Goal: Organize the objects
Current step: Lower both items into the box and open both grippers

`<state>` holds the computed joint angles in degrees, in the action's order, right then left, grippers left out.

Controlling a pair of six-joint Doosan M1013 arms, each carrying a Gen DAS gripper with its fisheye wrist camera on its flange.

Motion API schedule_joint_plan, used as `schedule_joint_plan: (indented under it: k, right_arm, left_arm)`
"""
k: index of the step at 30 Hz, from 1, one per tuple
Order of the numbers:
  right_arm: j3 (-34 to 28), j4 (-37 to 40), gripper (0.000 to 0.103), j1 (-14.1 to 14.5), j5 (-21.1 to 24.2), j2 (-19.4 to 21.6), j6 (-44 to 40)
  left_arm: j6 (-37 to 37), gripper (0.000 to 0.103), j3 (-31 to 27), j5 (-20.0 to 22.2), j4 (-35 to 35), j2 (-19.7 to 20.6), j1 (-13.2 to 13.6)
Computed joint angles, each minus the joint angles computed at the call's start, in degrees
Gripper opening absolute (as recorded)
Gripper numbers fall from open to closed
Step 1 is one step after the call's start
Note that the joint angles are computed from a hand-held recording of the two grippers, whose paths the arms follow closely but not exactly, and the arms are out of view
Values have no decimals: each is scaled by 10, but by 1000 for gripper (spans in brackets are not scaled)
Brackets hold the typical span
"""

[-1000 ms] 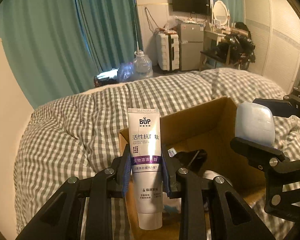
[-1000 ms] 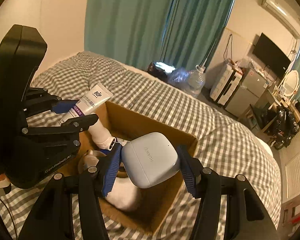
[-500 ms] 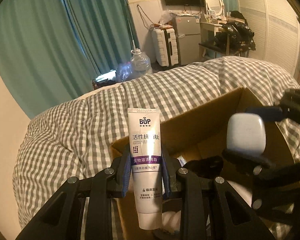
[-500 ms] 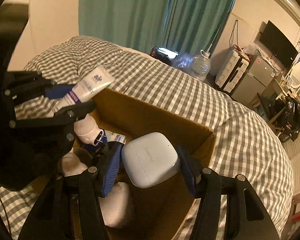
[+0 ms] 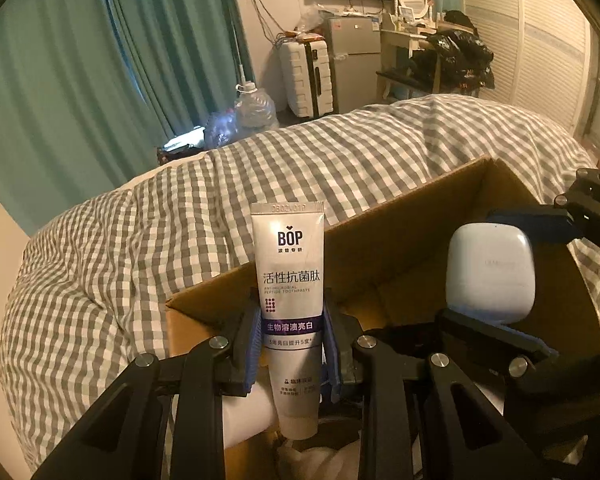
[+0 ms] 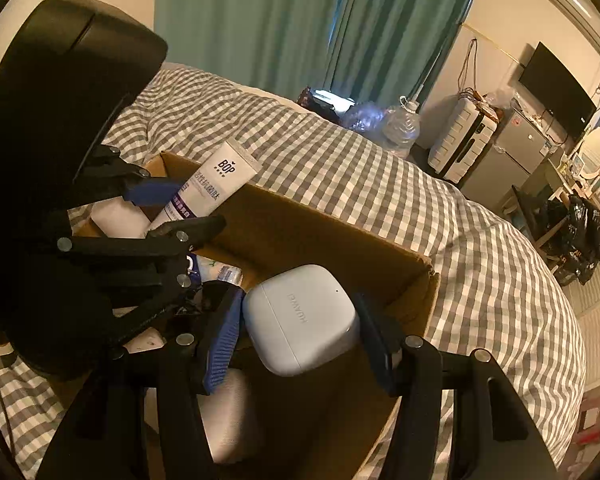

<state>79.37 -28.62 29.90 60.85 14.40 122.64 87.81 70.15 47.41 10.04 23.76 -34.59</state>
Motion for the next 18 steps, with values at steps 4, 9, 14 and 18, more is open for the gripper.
schedule_joint_plan:
  k: [4, 9, 14, 18]
  right_arm:
    - [3, 10, 56, -5, -3, 0, -4]
    - [7, 21, 56, -6, -5, -3, -14]
    - [11, 16, 62, -2, -12, -8, -14]
    - [14, 9, 67, 0, -14, -15, -2]
  left_arm:
    - [12, 27, -4, 1, -9, 3, 2]
    - [13, 48, -2, 9, -13, 4, 4]
    - [1, 66, -1, 13, -16, 2, 8]
    - [-25, 80, 7, 2, -18, -7, 12]
